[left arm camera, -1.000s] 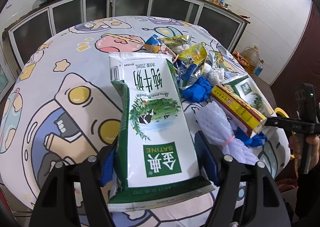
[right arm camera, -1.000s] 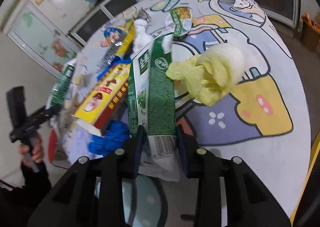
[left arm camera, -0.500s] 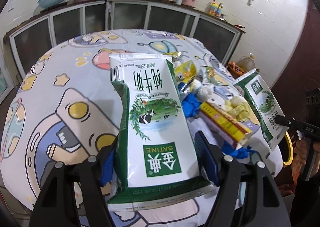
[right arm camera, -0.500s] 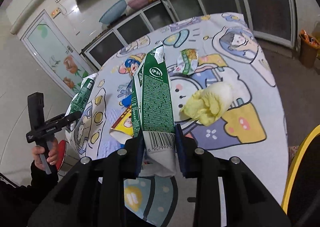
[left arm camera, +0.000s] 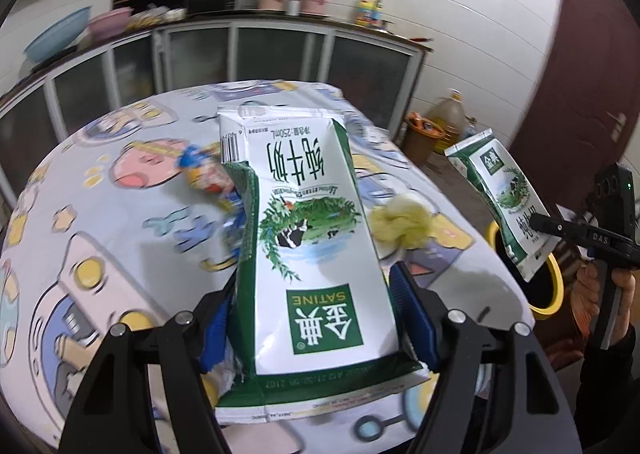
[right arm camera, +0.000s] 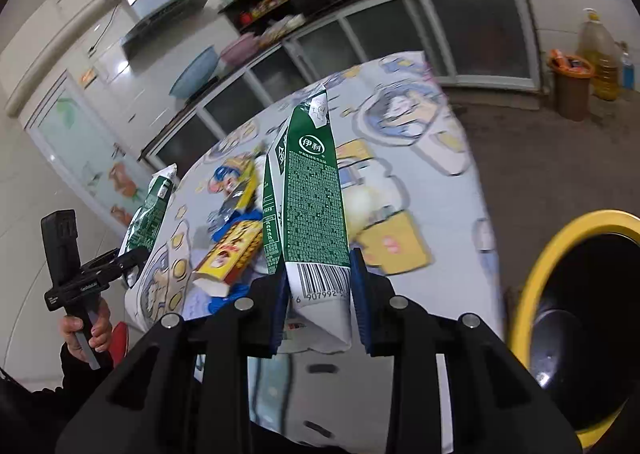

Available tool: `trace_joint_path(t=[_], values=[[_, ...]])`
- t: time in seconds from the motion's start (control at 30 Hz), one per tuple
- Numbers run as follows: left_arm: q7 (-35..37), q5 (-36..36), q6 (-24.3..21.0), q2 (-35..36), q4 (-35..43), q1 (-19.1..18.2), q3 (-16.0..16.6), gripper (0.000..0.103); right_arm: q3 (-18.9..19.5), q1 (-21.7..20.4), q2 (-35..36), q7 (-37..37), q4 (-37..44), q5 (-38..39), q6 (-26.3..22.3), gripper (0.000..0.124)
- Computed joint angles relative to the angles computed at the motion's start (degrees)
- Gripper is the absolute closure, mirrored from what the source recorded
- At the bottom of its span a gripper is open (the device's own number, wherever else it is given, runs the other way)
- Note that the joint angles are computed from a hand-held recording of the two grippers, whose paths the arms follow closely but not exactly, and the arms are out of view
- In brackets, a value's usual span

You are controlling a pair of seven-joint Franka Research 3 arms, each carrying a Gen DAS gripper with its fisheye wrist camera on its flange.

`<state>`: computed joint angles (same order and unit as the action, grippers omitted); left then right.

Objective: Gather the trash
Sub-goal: 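Carry both cartons over the yellow bin and open both grippers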

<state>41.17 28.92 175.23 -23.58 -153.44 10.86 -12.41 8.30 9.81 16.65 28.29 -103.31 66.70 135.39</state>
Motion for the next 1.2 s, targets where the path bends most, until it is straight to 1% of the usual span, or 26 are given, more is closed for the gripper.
trace_joint_path(t=[0.1,0.17,0.23,0.27,0.33,0.4,0.43,0.47,0.53,0.63,0.73,0.8,0.87,0.97,1.03,1.2], values=[[0.9,1.2,0.4,4.6,4.5,-0.7,-1.5,0.035,-0.9,-1.2,-0.9,-0.7,-1.5,1.6,2.0,0.096],[1.7,1.6,0.7,7.6,7.3,-2.1,-1.4,0.035,-1.5,-2.1,-1.5,-0.9,-2.4,2.6,2.6,0.096],[3.6,1.4,1.3,11.4,10.7,-4.6,-0.4,0.035,-2.2,-2.9,-1.8,-0.8,-3.1,3.3,3.7,0.096],[4.9,0.9,1.5,13.5,12.8,-6.0,0.1,0.035,-2.6,-3.3,-2.1,-0.9,-3.7,3.8,5.0,0.096],[8.3,-1.3,1.8,17.0,15.9,-9.1,1.8,0.035,-3.2,-4.2,-2.5,-1.1,-4.6,4.7,6.2,0.096],[13.4,-5.6,2.0,20.2,18.7,-12.4,3.2,0.035,-3.7,-5.0,-2.5,-1.1,-5.1,5.3,7.2,0.096],[17.8,-9.6,2.0,21.2,19.8,-14.0,4.0,0.035,-3.9,-5.1,-2.4,-0.9,-5.2,5.4,8.3,0.096],[23.5,-14.7,1.7,22.8,21.6,-15.4,4.2,0.035,-4.1,-5.4,-2.5,-0.8,-5.6,5.5,9.4,0.096],[32.3,-22.5,1.5,24.7,23.6,-16.2,3.4,0.035,-4.5,-6.1,-2.4,-0.4,-6.3,5.7,11.0,0.095],[44.0,-32.5,0.2,28.4,27.9,-14.9,0.1,0.035,-4.7,-6.6,-2.0,0.4,-7.0,5.7,14.8,0.095],[51.1,-38.4,-1.8,32.8,32.8,-12.6,-3.7,0.035,-4.9,-7.4,-0.8,1.6,-6.8,5.4,17.0,0.095],[50.3,-36.6,-2.7,36.2,36.4,-13.8,-3.8,0.035,-5.0,-7.4,0.2,3.3,-6.6,3.9,20.0,0.095],[49.5,-35.2,-3.8,39.1,39.6,-14.4,-4.5,0.035,-4.9,-8.0,1.2,5.2,-6.2,2.4,20.7,0.095],[49.9,-34.5,-5.6,43.8,44.7,-14.1,-6.5,0.035,-4.3,-8.9,2.6,6.9,-6.0,1.1,22.3,0.095],[48.8,-32.6,-6.7,46.4,47.6,-15.3,-6.2,0.035,-3.9,-9.9,3.3,7.6,-6.0,0.4,21.9,0.095],[47.9,-30.4,-9.0,51.0,52.6,-16.1,-6.8,0.035,-3.0,-11.0,4.0,7.3,-6.6,-0.5,22.5,0.095]])
